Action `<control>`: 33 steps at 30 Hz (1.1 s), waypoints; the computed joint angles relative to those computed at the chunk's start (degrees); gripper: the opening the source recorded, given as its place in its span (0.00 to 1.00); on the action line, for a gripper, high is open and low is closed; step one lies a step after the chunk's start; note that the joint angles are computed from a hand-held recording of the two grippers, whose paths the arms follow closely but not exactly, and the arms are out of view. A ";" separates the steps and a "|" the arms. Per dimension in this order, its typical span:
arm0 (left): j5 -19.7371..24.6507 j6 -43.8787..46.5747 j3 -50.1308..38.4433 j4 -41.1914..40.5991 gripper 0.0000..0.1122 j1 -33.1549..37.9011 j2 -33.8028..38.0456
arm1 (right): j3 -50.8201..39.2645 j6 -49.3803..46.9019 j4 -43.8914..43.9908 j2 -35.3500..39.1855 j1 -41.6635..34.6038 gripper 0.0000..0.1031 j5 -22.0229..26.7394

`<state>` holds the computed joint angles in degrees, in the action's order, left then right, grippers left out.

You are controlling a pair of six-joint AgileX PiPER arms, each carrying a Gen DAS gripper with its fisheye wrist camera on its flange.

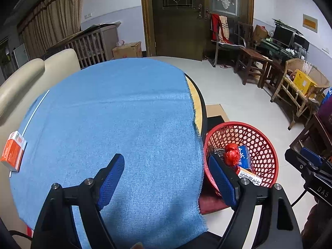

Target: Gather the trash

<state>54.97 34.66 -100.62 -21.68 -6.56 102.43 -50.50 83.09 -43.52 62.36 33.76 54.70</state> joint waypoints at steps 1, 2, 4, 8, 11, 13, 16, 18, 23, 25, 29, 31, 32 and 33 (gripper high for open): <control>0.01 0.06 0.01 -0.01 0.75 0.02 -0.02 | -0.05 -0.17 0.07 0.06 -0.10 0.82 -0.01; -0.01 0.00 0.01 0.12 0.75 -0.07 -0.07 | 0.01 -0.29 0.17 0.07 -0.19 0.82 -0.04; -0.37 0.10 0.41 0.39 0.75 -0.27 -0.46 | 0.08 -0.40 0.26 -0.03 -0.35 0.82 -0.07; -1.92 0.12 1.97 1.42 0.75 -0.86 -1.38 | 0.11 0.18 -0.34 -0.09 -0.02 0.82 0.34; -3.35 -0.32 2.99 2.90 0.75 -1.51 -2.02 | 0.16 0.28 -0.45 -0.16 0.10 0.82 0.45; -3.63 -0.33 3.22 3.06 0.75 -1.58 -2.23 | 0.16 0.30 -0.50 -0.18 0.11 0.82 0.45; -3.38 -0.17 3.22 2.88 0.75 -1.52 -2.31 | 0.22 0.39 -0.52 -0.27 0.15 0.82 0.38; -3.23 -0.38 3.15 2.99 0.75 -1.56 -2.24 | 0.39 0.38 -0.45 -0.37 0.16 0.82 0.26; -2.97 -0.37 3.51 2.64 0.75 -1.82 -2.34 | 0.85 0.51 -0.36 -0.45 0.28 0.82 -0.05; -3.31 -0.10 4.09 2.56 0.75 -1.94 -2.67 | 1.15 0.71 -0.35 -0.44 0.15 0.82 -0.33; -3.71 0.32 4.96 2.33 0.75 -2.07 -3.17 | 1.66 0.65 0.06 -0.67 -0.30 0.82 -0.78; -3.82 0.26 5.16 2.50 0.75 -2.21 -3.31 | 1.82 0.73 0.05 -0.68 -0.33 0.82 -0.90; -3.73 0.39 5.25 2.33 0.75 -2.19 -3.35 | 1.93 0.77 0.07 -0.64 -0.36 0.82 -1.02; -3.58 0.69 5.37 1.93 0.75 -2.08 -3.43 | 1.97 0.73 0.14 -0.65 -0.43 0.82 -1.09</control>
